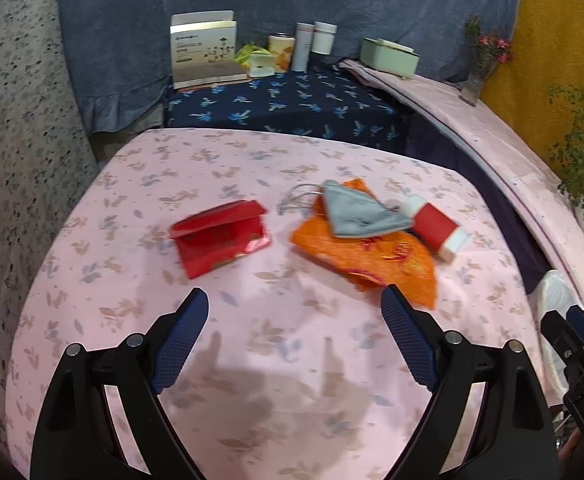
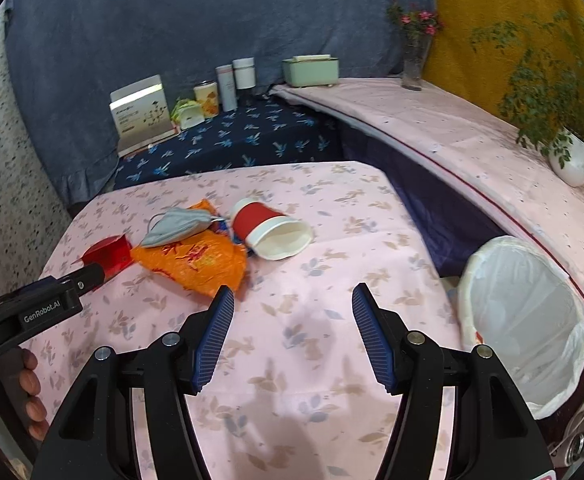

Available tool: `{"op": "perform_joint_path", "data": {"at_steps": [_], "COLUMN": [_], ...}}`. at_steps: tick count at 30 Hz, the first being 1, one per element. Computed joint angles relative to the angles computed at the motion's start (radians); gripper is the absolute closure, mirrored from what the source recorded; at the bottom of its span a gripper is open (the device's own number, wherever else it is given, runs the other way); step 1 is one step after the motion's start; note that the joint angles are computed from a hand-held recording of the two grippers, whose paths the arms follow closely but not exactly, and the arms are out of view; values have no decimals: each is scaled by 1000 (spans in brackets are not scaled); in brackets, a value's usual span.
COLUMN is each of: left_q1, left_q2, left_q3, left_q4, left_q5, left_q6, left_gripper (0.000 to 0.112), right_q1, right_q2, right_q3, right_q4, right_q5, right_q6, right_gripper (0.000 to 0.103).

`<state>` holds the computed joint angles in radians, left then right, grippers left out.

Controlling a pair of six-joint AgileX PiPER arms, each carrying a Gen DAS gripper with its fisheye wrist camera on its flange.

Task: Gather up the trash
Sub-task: 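Move both tools back to the trash pile on the bed, then close the left gripper on the red envelope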

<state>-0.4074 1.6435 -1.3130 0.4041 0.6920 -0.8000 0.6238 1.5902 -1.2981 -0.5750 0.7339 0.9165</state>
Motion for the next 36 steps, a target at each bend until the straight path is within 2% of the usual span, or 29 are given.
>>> {"op": "perform_joint_path", "data": {"at_steps": [6, 13, 27, 29, 30, 31, 33, 34, 35, 36], "left_q1": [91, 189, 257, 262, 264, 263, 258, 255, 252, 250], "left_q2": [8, 61, 235, 251, 259, 267, 270, 270, 266, 262], "left_q3": [42, 48, -80, -103, -116, -127, -132, -133, -130, -130], "left_q4": [45, 31, -81, -146, -180, -204, -223, -230, -242, -261], "left_q5": [-31, -87, -168, -163, -154, -145, -141, -140, -140, -138], "left_q6": [42, 147, 374, 438, 469, 491, 506, 510, 516, 529], "left_gripper": [28, 28, 28, 35, 44, 48, 67, 76, 80, 90], "right_q1": [42, 61, 56, 51, 47, 44, 41, 39, 37, 33], "right_q2": [108, 253, 515, 532, 537, 541, 542, 540, 537, 534], "right_q3": [-86, -203, -486, -504, -508, -511, -507, -504, -500, -497], "right_q4": [29, 79, 111, 118, 128, 134, 140, 149, 161, 179], "right_q5": [-1, -6, 56, 58, 55, 55, 50, 46, 44, 42], "right_q6": [-35, -97, -211, -216, -223, -227, -232, -240, -251, -268], "right_gripper": [43, 39, 35, 35, 35, 37, 45, 55, 68, 73]}}
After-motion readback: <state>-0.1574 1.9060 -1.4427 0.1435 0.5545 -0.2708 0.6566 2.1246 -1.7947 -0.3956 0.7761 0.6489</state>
